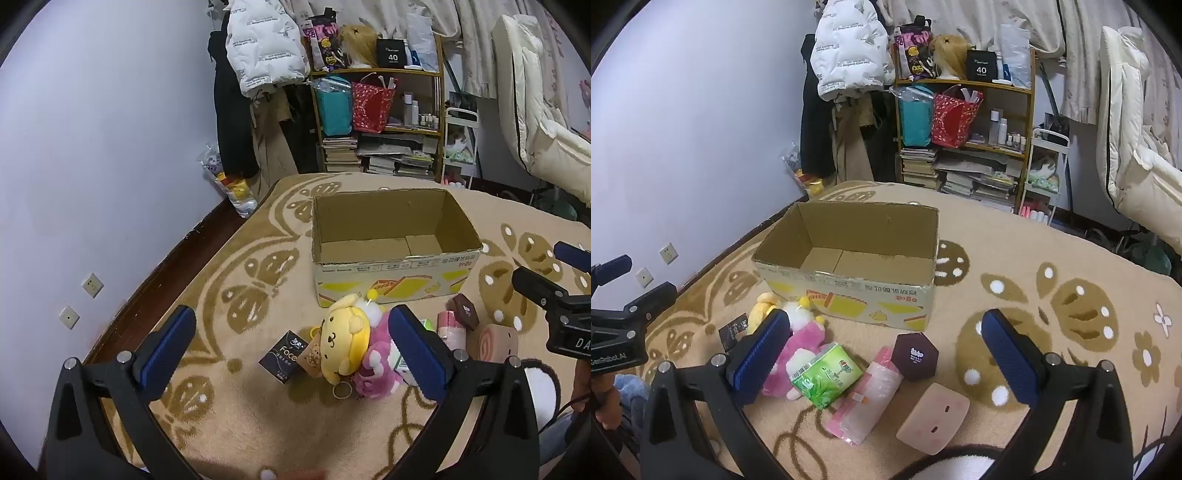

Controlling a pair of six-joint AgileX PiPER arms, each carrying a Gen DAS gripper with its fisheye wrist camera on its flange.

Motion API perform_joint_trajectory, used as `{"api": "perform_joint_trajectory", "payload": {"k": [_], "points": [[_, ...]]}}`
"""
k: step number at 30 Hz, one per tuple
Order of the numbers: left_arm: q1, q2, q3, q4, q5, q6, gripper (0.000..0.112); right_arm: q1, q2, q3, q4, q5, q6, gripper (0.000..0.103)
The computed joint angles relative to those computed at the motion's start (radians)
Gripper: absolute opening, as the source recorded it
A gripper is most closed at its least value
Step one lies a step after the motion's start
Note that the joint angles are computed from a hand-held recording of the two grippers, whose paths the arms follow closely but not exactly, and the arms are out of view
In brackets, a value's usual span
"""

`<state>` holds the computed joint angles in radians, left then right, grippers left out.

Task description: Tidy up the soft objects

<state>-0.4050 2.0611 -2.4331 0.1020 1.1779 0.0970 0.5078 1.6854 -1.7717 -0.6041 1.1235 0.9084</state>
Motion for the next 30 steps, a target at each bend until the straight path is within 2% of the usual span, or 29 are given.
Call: {"api": "perform_joint_trajectory", "payload": {"k": [4, 5, 19, 22, 30], "points": [[0.008, 0.011, -0.021, -0.006, 0.018, 0.008, 0.103, 0.003, -0.003, 0.009, -0.012, -0.010, 0.010, 0.103], [-0.008, -0.008, 0.017, 0.019, -0.010, 0.011, 0.103, 0.002, -0.002, 0.007, -0.010, -0.009, 0.007, 0.103], [-0.016, -0.040, 0.093, 0.028, -0.055, 0.003, 0.103, 0.010, 0.003, -0.001, -0.020, -0.001, 0.010, 0.103], [-0.011, -0.002, 0.012, 0.025, -0.007, 0.018, 0.103, 0.007, 0.003, 0.000, -0.017, -0.003, 0.006, 0.103], [-0.016, -0.014, 0.034, 0.041, -0.021, 0.012, 0.103, 0.012, 0.006, -0.003, -0.027, 0.005, 0.010, 0.103]]}}
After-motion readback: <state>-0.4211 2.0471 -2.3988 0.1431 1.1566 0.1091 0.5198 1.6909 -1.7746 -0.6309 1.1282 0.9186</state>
